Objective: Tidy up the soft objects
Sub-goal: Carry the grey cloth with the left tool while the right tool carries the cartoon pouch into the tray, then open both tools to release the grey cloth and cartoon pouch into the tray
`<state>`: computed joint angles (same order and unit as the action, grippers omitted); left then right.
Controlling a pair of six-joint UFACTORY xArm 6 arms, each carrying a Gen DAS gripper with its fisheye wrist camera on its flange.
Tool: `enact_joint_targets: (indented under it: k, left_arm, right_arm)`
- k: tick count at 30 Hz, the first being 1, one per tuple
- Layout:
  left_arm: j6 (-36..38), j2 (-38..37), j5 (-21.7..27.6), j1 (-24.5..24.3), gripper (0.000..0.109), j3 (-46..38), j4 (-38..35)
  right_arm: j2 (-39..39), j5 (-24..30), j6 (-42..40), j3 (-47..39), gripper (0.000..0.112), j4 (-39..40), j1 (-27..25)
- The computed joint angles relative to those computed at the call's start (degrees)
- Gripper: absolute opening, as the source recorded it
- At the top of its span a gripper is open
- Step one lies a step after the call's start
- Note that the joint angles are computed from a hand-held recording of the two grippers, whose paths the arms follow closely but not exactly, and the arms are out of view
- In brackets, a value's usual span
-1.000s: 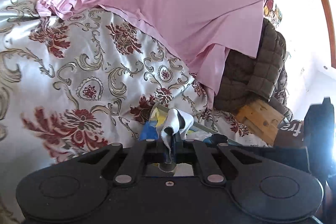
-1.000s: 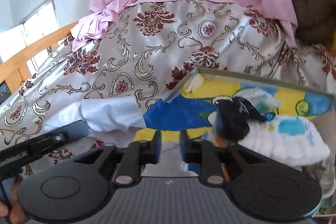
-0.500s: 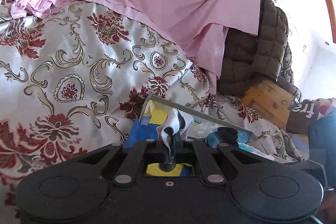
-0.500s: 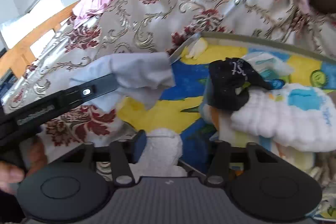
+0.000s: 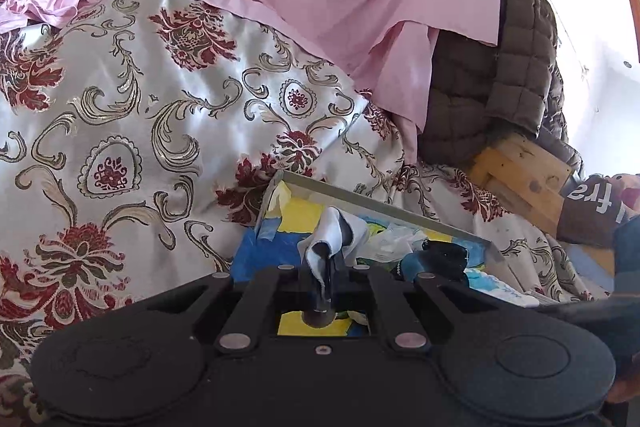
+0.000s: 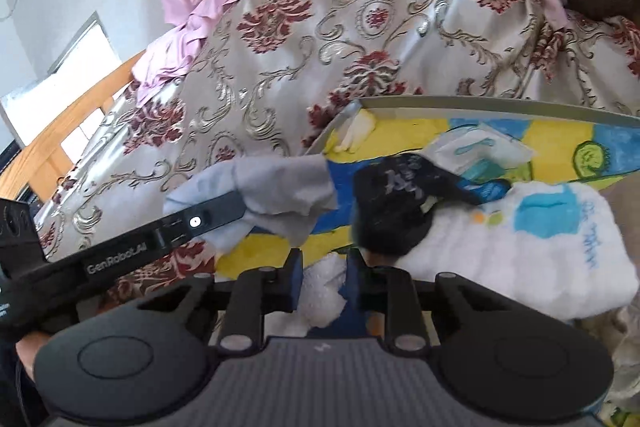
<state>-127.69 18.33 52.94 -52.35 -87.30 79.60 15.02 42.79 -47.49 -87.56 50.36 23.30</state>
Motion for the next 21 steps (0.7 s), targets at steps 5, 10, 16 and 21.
enact_joint_targets:
  k: [5,10,16,21]
  left_arm:
    - [1.19,0.62,-0.27,0.41,0.006,-0.92,-1.87]
    - [5.87,1.71,-2.46,1.38,0.006,-2.74,-6.11]
    - [10.16,2.89,-3.35,1.84,0.016,-4.67,-11.10]
    - [14.74,3.97,-1.86,1.30,0.033,-6.78,-15.29]
  right_arm:
    - [0.32,-6.30,0.58,0.72,0.026,-0.16,0.86]
    - [1.00,-14.44,0.77,1.59,0.026,-4.57,3.10]
    - [1.80,-16.49,6.38,0.90,0.028,-13.35,4.07]
    - [-1.11,-19.94,5.17,4.64,0.049,-15.49,4.46]
